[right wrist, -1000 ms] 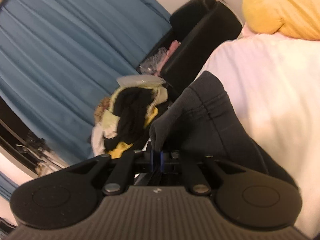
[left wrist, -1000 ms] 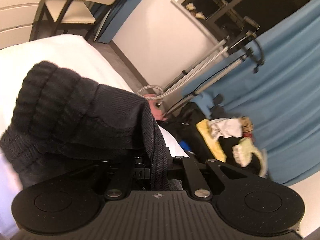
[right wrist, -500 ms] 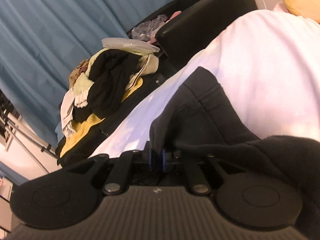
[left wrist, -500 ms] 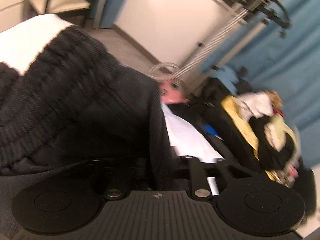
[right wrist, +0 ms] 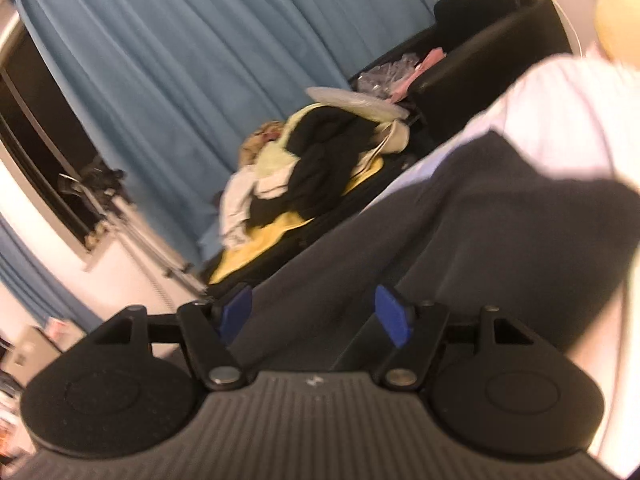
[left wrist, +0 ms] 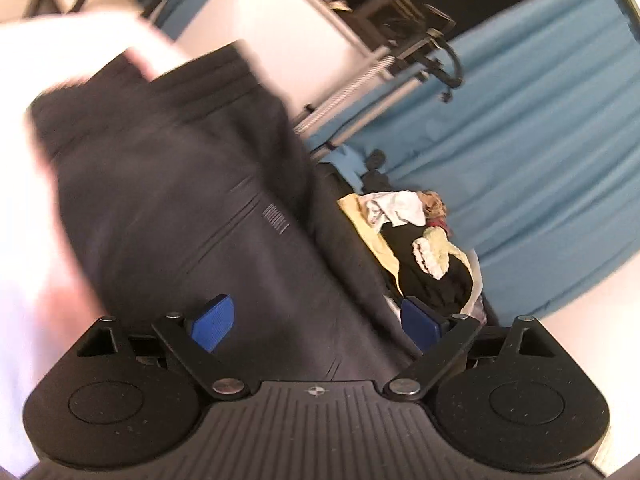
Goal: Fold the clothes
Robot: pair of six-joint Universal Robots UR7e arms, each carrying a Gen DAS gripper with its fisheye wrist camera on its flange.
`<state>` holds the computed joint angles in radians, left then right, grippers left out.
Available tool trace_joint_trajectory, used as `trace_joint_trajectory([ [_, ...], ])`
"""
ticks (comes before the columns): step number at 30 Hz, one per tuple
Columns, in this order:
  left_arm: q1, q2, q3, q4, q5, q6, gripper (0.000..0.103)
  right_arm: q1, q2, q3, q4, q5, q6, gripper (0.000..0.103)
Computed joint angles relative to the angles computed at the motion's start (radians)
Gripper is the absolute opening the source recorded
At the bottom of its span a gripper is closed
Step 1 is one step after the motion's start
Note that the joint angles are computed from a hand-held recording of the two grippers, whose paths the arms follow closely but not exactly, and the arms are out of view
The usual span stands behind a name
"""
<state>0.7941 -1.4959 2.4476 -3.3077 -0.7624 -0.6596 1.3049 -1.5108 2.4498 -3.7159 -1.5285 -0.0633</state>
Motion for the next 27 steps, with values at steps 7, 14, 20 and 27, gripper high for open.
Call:
trace_joint_trajectory([
  [7, -0.028, 0.008, 0.104, -0.126, 0.104, 0.042, 0.092, -0.087, -0.077, 0.199, -0.031, 0.114, 0.148, 0.074],
  [14, 0.15, 0.079, 0.019, -0.19, -0.068, 0.07, 0.091, -0.159, -0.037, 0.196, -0.048, 0.143, 0.23, 0.086],
  [20, 0.254, 0.108, -0.029, -0.232, -0.198, -0.009, 0.091, -0.23, 0.112, 0.109, -0.171, 0.215, 0.307, 0.086],
  [27, 0.126, 0.126, 0.045, -0.337, 0.03, -0.211, 0.091, -0.303, 0.23, 0.025, -0.344, 0.357, 0.345, 0.085],
])
